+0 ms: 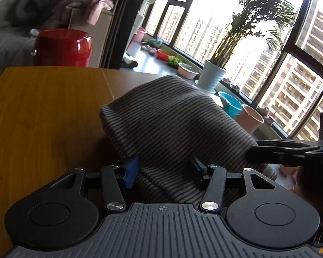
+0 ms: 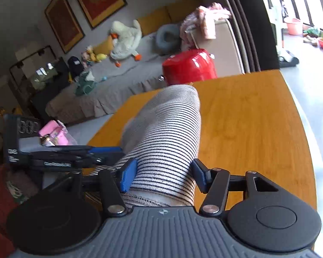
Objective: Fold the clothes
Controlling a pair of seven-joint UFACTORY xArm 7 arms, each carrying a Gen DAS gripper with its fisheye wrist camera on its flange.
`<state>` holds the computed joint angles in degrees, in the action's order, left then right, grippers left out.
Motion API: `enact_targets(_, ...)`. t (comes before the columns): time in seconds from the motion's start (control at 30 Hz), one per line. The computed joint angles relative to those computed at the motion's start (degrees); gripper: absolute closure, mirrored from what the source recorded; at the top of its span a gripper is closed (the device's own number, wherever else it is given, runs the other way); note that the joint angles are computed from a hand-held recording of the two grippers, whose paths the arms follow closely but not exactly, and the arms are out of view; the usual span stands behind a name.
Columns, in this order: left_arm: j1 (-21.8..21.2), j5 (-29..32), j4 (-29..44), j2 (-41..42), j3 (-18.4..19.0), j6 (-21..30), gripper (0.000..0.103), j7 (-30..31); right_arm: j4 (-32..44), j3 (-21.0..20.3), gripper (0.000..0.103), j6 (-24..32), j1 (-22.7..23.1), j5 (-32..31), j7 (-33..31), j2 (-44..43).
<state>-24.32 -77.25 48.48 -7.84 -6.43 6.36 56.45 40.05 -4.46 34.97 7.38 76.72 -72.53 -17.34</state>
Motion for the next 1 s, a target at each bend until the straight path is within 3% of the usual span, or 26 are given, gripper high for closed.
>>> enact_targets(0.2, 0.1, 0.1, -0.2, 0.4, 0.4, 1.7, 0.033, -2.1, 1.0, -0.9, 0.037, -1.2, -0.6, 3.6, -0.8, -0.4)
enact_targets(0.4, 0.5, 0.0, -0.3, 0.2, -0.1, 1.6, 0.033, -1.7, 8.8, 0.8, 0.027, -1.2, -1.2, 7.8, -2.4, 6.6)
enact_targets(0.5, 0.6, -0.7, -0.3, 0.2, 0.0, 2.0, 0.033, -1.2, 13.4, 2.6, 0.024, -1.8, -1.6, 6.3, 0.9, 11.8)
enact_targets(0.6, 0.8, -0.9, -0.4, 0.1, -0.1, 2.2, 0.032, -1.1, 17.8, 4.4, 0.02, -1.1, -2.2, 0.9, 8.6, 17.8)
enact_targets(0.7, 1.0, -0.7, -0.4, 0.2, -0.3, 2.0, 0.031, -1.2, 18.6, 5.7, 0.032, 2.5, -3.4, 1.7, 8.4, 18.7)
enact_targets(0.77, 1.1, 0.5, -0.6, 0.1, -0.3, 1.9, 0.031, -2.2, 17.1, 5.8, 0.041, 5.6, -4.0, 7.0, 0.6, 16.0)
enact_targets(0.83, 1.1, 1.5, -0.9, 0.0, -0.2, 1.8, 0.029, -2.7, 16.4, 3.9, 0.046, 8.9, -3.3, 10.3, -1.7, 14.5)
enact_targets(0.87, 1.1, 1.5, -1.0, -0.1, 0.0, 1.9, 0.027, -2.6, 16.4, 5.0, 0.046, 7.0, -4.0, 9.1, -1.8, 14.7)
enact_targets(1.0, 1.0, 0.4, -0.8, 0.2, 0.4, 2.4, 0.025, -1.7, 15.5, 7.6, 0.044, -9.0, -1.7, 4.7, -2.4, 16.1)
